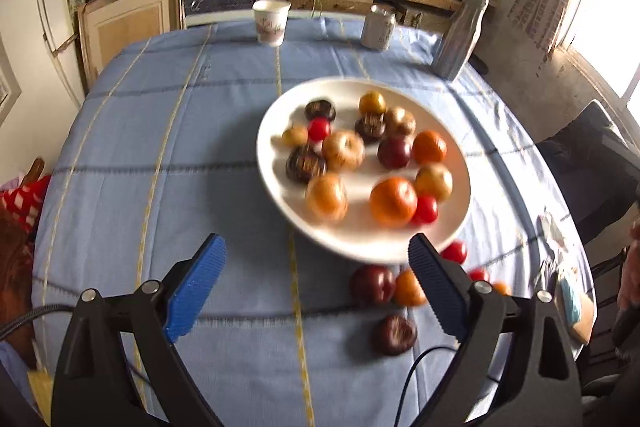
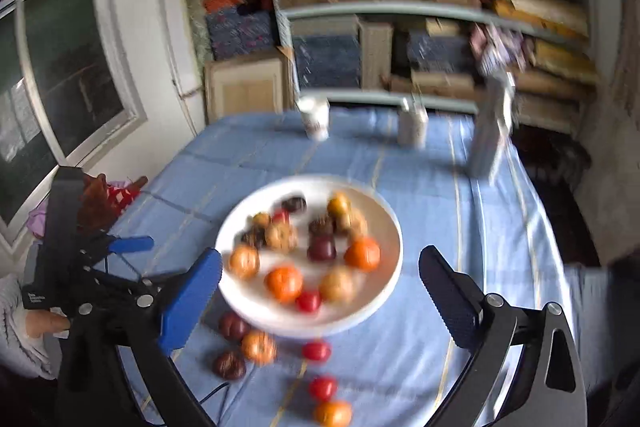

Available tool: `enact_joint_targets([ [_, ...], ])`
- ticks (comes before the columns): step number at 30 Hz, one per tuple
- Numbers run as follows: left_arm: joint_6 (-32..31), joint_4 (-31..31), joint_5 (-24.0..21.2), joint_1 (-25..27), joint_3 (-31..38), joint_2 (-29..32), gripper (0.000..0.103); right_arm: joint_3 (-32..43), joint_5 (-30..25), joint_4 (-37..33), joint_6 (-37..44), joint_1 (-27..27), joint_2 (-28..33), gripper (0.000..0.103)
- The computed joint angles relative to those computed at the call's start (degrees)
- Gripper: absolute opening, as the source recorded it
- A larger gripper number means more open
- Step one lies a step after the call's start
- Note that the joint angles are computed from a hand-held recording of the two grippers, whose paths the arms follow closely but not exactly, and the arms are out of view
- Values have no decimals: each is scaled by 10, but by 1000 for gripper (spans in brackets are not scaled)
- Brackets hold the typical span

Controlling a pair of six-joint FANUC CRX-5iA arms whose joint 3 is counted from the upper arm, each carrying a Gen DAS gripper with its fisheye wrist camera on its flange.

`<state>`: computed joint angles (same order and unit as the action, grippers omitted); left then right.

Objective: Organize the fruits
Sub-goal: 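Grasp a dark red fruit with the left gripper while the right gripper grasps an orange tomato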

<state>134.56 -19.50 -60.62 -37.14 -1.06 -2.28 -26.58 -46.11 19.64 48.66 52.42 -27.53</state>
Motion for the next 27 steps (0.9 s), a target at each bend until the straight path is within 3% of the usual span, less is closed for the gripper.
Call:
enact_joint_targets([
  [6,-10,44,2,-14,-37,8,93,-19,-90,-148,-44,-14,-21,99],
  [12,-42,53,1,-35,-31,39,93,-57,-98,-110,-93,-7,-48,99],
  [20,-44,53,13,-49,-26,54,93,-95,-97,-69,-12,45,-54,99],
  [27,-54,71,33,-43,-28,68,93,-77,-86,-98,40,23,-32,99],
])
